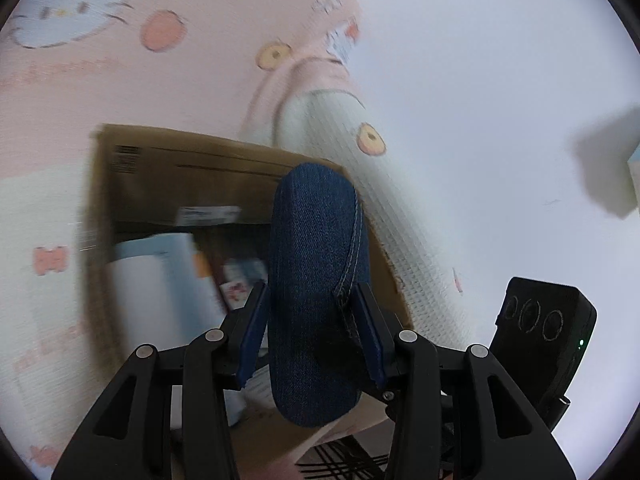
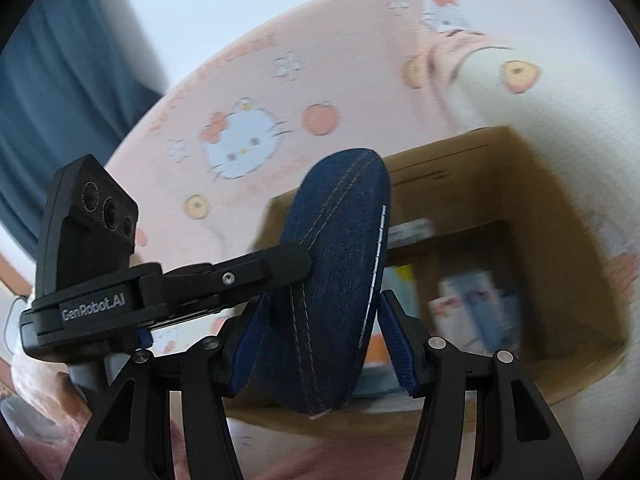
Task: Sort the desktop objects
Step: 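Lift the denim case with the left tool and carry it over the box, then lower the denim case into the box and open the left tool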
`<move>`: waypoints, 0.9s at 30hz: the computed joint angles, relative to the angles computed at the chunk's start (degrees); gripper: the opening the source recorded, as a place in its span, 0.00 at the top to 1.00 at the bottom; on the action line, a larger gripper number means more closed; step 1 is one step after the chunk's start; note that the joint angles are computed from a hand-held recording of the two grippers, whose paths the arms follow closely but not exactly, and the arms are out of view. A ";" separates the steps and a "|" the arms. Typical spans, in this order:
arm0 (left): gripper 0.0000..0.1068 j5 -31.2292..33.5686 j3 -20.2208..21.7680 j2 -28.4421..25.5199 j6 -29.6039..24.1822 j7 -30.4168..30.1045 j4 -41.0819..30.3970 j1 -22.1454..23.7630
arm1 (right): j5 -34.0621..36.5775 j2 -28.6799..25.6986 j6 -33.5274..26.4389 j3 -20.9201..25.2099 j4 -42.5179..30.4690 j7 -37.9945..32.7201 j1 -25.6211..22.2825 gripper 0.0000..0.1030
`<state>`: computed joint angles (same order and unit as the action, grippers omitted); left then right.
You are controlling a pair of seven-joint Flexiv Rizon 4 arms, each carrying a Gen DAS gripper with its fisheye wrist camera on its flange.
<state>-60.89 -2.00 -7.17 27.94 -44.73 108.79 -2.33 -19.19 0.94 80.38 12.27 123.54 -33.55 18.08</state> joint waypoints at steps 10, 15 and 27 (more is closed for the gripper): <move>0.56 2.45 -3.67 -7.73 -0.65 -7.23 -4.56 -1.69 | 17.55 0.02 -10.98 -1.72 -3.42 -17.06 -1.62 0.47; 0.56 5.34 -4.92 -10.01 -1.17 -8.95 -6.79 -2.48 | 19.69 0.25 -18.41 -2.22 -5.47 -21.04 -2.61 0.47; 0.45 14.65 -4.94 -11.24 -1.36 -14.54 -9.38 -3.36 | -1.63 0.53 -37.77 -1.58 -8.68 -18.22 -1.90 0.31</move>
